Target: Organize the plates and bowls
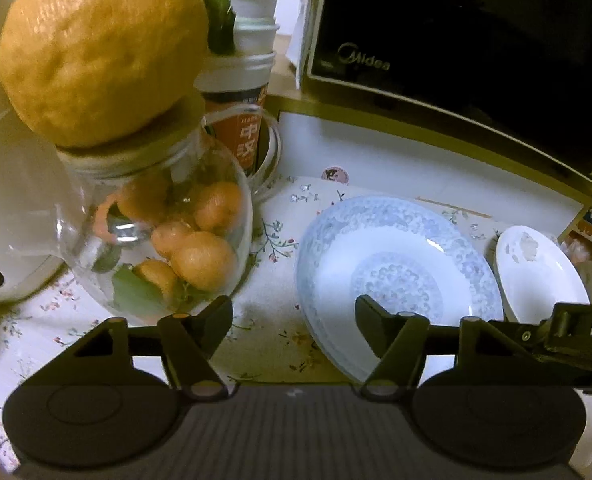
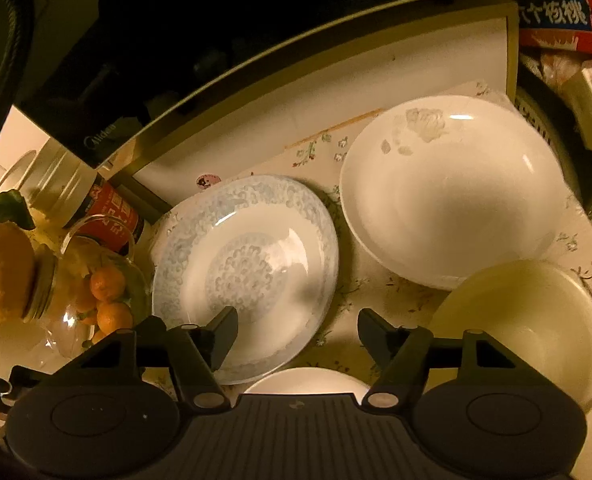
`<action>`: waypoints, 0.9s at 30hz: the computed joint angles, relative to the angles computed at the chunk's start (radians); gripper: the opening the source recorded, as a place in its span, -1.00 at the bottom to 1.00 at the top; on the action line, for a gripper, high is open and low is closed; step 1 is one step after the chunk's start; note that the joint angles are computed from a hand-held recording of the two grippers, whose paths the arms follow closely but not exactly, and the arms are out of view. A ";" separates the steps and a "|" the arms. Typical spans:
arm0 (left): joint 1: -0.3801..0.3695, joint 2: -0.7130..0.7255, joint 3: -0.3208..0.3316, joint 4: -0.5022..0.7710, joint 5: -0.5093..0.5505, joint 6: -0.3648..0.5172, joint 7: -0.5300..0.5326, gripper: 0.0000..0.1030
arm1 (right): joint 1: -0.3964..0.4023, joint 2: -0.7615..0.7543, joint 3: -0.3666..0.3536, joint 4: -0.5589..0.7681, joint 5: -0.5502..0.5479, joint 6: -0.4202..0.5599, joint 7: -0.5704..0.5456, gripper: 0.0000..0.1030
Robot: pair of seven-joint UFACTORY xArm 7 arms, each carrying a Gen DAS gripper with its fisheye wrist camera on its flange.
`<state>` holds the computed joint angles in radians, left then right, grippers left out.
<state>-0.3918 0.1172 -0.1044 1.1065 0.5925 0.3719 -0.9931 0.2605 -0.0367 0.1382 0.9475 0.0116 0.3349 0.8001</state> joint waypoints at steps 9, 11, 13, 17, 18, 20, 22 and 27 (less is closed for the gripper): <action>0.007 0.046 0.000 0.020 -0.107 -0.013 0.067 -0.08 | 0.007 0.052 -0.002 0.018 -0.011 0.009 0.023 0.01; 0.009 0.056 0.002 0.020 -0.143 -0.013 0.085 -0.15 | 0.010 0.065 -0.002 0.026 -0.013 0.009 0.025 -0.09; 0.008 0.065 0.006 0.019 -0.168 -0.016 0.092 -0.17 | 0.012 0.075 -0.004 0.031 -0.012 0.009 0.030 -0.16; -0.013 0.073 0.028 0.022 -0.126 -0.031 0.068 -0.18 | 0.016 0.092 -0.006 0.040 -0.006 0.012 0.023 -0.35; -0.015 0.074 0.029 0.022 -0.125 -0.033 0.067 -0.25 | 0.016 0.094 -0.006 0.039 -0.002 0.009 0.023 -0.37; -0.001 0.078 0.013 0.021 -0.177 -0.041 0.112 -0.46 | 0.020 0.098 -0.008 0.039 -0.007 0.002 0.033 -0.46; 0.007 0.077 0.007 0.014 -0.216 -0.064 0.144 -0.58 | 0.023 0.099 -0.011 0.042 -0.027 0.005 0.052 -0.49; 0.008 0.075 0.005 0.005 -0.285 -0.089 0.188 -0.72 | 0.021 0.095 -0.016 0.034 -0.037 0.004 0.083 -0.70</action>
<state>-0.3842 0.1922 -0.0991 1.1116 0.3072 0.2831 -0.8052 0.2812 0.0578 0.1225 0.9811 -0.0252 0.3393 0.8832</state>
